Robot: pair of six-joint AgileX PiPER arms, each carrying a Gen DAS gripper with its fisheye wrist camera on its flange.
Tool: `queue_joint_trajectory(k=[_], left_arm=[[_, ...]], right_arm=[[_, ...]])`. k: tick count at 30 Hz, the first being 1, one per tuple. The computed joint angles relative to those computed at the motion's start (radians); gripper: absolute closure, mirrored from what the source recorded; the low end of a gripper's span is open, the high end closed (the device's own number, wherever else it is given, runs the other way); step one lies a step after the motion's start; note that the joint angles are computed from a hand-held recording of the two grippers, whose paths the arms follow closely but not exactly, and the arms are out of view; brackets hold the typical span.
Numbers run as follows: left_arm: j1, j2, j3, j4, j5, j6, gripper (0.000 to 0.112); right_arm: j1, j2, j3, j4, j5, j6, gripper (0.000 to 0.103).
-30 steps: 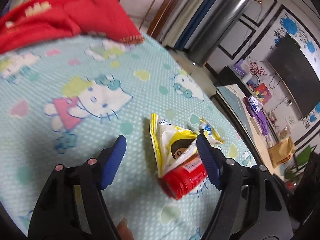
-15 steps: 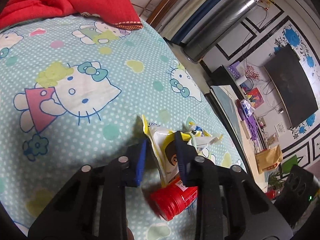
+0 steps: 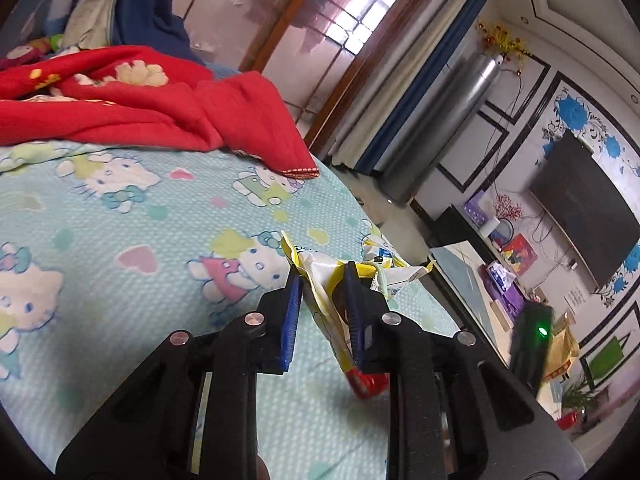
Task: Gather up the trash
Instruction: 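Grasp the yellow snack bag with left tool while right tool grasps red can, then carry the red can with right tool over the bin while left tool holds yellow bag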
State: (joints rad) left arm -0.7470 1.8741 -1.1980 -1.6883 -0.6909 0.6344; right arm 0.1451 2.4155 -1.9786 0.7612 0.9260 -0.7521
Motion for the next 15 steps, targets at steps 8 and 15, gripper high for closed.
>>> queue_joint_trajectory(k=[8,15], left_arm=[[-0.104,-0.058,0.06,-0.001,-0.147,-0.085,0.097],[-0.176,-0.074,0.051,-0.034,-0.205,-0.041,0.097]], right_arm=[[0.045,-0.072,0.158,0.027,-0.136,-0.15,0.037],[-0.014,-0.152,0.296,0.142,-0.073,-0.353,0.048]])
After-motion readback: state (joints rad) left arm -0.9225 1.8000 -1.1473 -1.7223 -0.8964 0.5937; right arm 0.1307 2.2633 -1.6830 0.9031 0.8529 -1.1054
